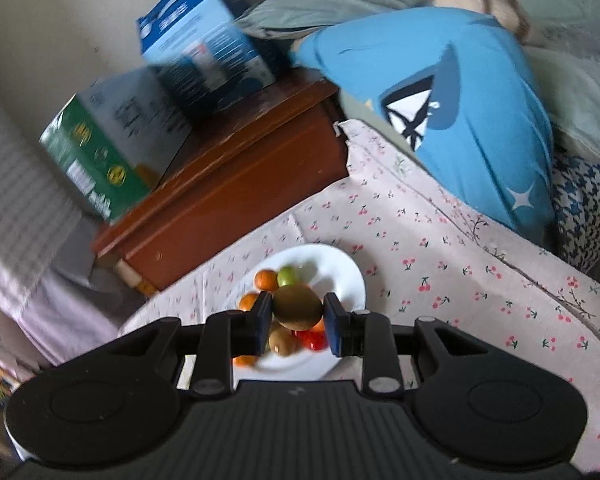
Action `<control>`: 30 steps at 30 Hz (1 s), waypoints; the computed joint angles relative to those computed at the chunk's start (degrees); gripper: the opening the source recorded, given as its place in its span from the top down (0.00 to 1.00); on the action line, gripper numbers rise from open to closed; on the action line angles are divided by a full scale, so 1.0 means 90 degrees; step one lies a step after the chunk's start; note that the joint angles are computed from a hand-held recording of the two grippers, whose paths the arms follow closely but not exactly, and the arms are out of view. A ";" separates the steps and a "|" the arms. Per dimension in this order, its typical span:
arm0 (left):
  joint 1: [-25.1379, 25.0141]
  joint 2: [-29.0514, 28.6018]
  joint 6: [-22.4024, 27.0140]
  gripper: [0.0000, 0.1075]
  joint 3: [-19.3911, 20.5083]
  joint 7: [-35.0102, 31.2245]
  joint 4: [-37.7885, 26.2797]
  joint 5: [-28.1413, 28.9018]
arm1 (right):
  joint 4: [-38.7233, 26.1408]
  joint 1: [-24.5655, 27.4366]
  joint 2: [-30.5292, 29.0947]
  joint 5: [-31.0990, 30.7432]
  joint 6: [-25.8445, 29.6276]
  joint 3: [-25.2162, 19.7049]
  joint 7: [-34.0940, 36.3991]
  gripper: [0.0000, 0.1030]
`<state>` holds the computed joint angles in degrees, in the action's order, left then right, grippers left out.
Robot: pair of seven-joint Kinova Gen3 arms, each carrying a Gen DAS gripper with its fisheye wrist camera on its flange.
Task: Organize fruits
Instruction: 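Carry the lime and kiwi over the white plate, then open both grippers to release the lime and kiwi onto the plate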
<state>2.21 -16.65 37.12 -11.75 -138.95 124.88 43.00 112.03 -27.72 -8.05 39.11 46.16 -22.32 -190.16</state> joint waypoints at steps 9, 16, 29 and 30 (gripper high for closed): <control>0.0161 0.0665 0.0007 0.70 0.0278 -0.0628 -0.0308 0.0406 | 0.0046 0.0140 0.0255 -0.0623 -0.0877 0.0473 0.0598 0.73; 0.0032 0.1175 -0.0254 0.70 0.0828 -0.0851 -0.0387 0.0573 | 0.0214 0.0366 0.0522 -0.1407 -0.1692 0.0829 0.1071 0.73; -0.0061 0.1866 -0.0585 0.70 0.1439 -0.0374 -0.0756 0.0270 | -0.0080 0.0070 0.1350 -0.1209 -0.1584 0.1371 0.1095 0.73; -0.0059 0.1905 -0.0633 0.70 0.1475 -0.0322 -0.0771 0.0246 | -0.0095 0.0040 0.1390 -0.1214 -0.1580 0.1416 0.1122 0.73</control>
<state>1.68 0.50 31.43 1.52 -141.85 117.94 45.22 111.17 -27.36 4.46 28.18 31.94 -9.58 -180.07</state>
